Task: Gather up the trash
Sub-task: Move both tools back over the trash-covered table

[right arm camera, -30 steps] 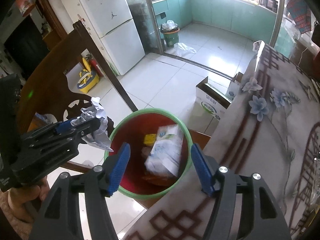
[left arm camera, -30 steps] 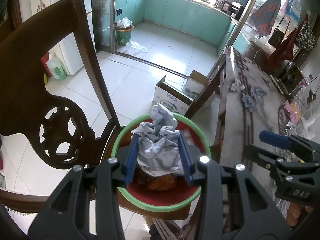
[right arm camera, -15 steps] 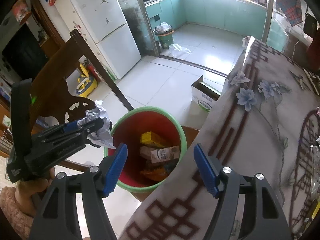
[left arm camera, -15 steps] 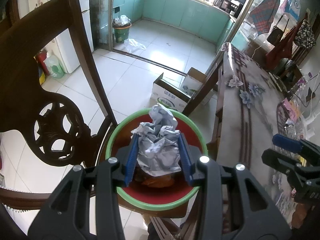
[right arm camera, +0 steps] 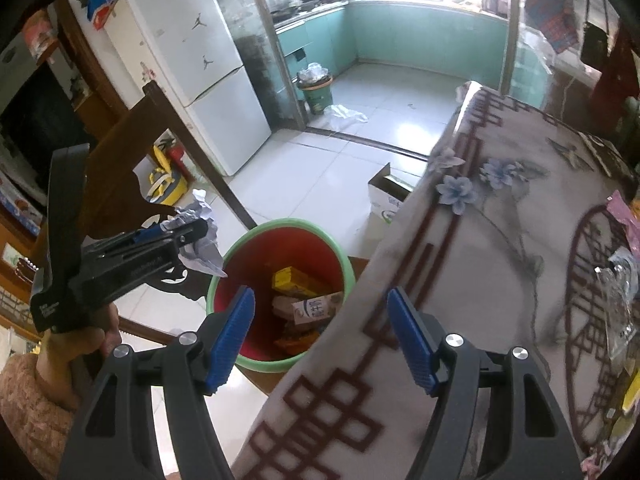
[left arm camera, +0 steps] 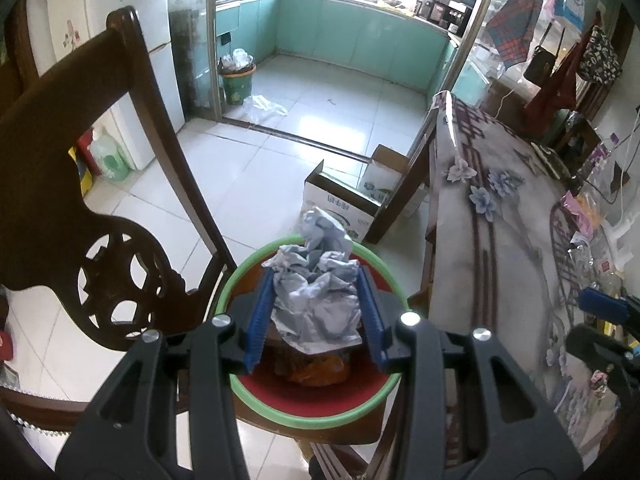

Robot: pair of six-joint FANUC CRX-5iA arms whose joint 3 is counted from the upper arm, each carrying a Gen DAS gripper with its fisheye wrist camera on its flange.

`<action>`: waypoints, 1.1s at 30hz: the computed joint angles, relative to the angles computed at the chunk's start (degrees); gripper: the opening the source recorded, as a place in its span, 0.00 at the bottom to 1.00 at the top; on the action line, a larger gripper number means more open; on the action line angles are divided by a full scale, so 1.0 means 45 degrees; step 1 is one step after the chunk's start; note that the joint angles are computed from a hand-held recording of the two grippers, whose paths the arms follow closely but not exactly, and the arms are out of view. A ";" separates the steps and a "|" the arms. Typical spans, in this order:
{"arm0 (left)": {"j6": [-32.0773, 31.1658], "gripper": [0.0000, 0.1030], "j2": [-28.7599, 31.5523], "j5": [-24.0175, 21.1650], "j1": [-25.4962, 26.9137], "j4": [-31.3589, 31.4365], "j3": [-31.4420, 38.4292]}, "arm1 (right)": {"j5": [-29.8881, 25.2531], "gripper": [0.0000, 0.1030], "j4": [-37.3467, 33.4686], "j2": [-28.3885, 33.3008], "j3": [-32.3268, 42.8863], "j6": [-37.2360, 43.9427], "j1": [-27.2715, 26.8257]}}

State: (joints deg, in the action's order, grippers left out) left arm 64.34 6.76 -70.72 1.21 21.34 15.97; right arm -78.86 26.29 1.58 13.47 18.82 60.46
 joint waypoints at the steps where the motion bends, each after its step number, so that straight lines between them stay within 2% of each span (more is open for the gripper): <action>1: 0.0040 0.38 0.0042 0.0007 -0.0049 -0.0059 0.0038 | -0.0047 0.65 0.0073 -0.0104 -0.0104 -0.0126 0.0076; 3: 0.0156 0.45 0.0166 -0.0101 -0.0134 -0.0245 0.0186 | -0.0168 0.65 0.0170 -0.0262 -0.0249 -0.0308 0.0220; 4: 0.0246 0.64 0.0247 -0.0207 -0.0197 -0.0424 0.0309 | -0.0218 0.65 0.0206 -0.0362 -0.0340 -0.0405 0.0296; 5: 0.0431 0.76 0.0203 -0.0104 -0.0277 -0.0685 0.0298 | -0.0262 0.65 0.0260 -0.0468 -0.0447 -0.0515 0.0386; 12: 0.1018 0.76 -0.0501 0.0080 -0.0302 -0.0556 -0.0310 | -0.0683 0.66 0.0811 -0.1422 -0.1363 -0.1528 0.0996; 19: 0.1387 0.77 -0.1550 0.0168 -0.1072 -0.0313 -0.1023 | -0.1161 0.67 0.1381 -0.2844 -0.2672 -0.2532 0.1816; 26: 0.2284 0.77 -0.2279 0.0145 -0.3002 -0.0269 -0.1358 | -0.2383 0.67 0.1815 -0.4855 -0.4249 -0.3857 0.3069; 33: 0.3581 0.77 -0.2648 0.0261 -0.5287 -0.0598 -0.1570 | -0.5068 0.70 0.2585 -0.7369 -0.5902 -0.6331 0.5768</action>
State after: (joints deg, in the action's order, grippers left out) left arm 80.45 -5.16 -69.54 -22.58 18.64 8.91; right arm -101.66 37.93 -31.58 -13.09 -9.67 86.42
